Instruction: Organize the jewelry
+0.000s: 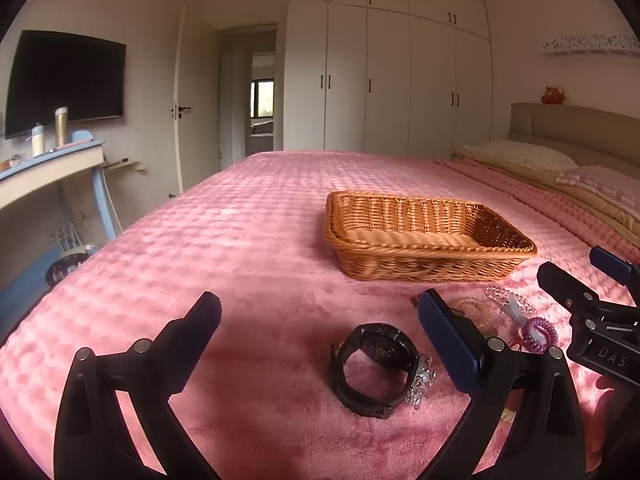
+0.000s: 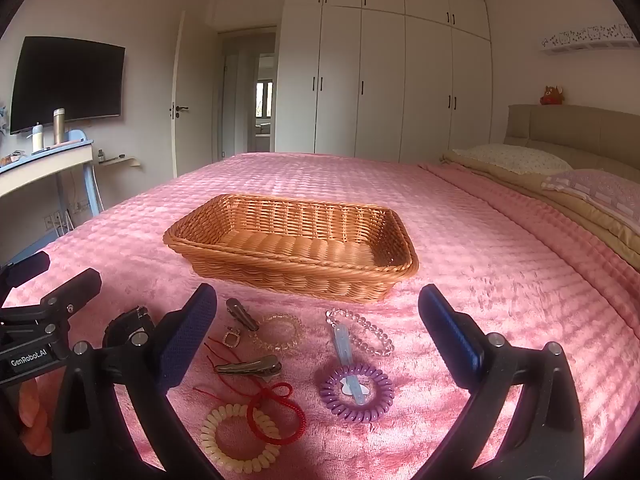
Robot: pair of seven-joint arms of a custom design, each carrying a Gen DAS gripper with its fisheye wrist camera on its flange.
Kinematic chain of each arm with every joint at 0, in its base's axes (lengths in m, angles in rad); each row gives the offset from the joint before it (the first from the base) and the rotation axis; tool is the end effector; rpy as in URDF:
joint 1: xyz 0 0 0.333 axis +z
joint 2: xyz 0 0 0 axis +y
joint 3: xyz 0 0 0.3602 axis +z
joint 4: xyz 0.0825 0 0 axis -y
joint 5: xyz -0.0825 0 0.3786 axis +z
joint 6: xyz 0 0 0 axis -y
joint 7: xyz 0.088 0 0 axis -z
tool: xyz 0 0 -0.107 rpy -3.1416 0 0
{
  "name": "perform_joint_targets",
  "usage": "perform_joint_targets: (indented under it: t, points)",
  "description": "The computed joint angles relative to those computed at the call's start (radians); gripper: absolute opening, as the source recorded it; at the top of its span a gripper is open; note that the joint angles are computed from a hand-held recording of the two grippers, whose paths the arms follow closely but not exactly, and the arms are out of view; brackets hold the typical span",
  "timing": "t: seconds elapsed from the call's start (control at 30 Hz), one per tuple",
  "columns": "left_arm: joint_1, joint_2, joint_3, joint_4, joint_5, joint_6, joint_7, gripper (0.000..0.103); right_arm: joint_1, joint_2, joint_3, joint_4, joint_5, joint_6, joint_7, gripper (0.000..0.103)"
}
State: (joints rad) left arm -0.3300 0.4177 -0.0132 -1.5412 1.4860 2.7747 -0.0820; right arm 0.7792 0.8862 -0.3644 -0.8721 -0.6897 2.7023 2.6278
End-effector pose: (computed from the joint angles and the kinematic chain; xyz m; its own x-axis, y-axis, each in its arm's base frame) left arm 0.6699 -0.2838 0.5158 0.0604 -0.9980 0.0181 -0.3816 -0.0398 -0.9235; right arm 0.6873 0.5044 0.5228 0.1183 -0.9928 0.0173 -0.3659 -0.0598 -0.9287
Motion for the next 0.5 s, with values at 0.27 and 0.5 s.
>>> perform_joint_targets:
  t: [0.27, 0.5]
  points:
    - [0.002, -0.002, -0.001, -0.002, 0.000, 0.002, 0.000, 0.096, 0.003, -0.001, -0.005, -0.004, -0.001, 0.001, 0.009, 0.097]
    - [0.005, 0.011, 0.006, 0.015, 0.013, 0.021, -0.012, 0.096, 0.009, -0.010, -0.011, -0.020, -0.015, 0.007, 0.029, 0.097]
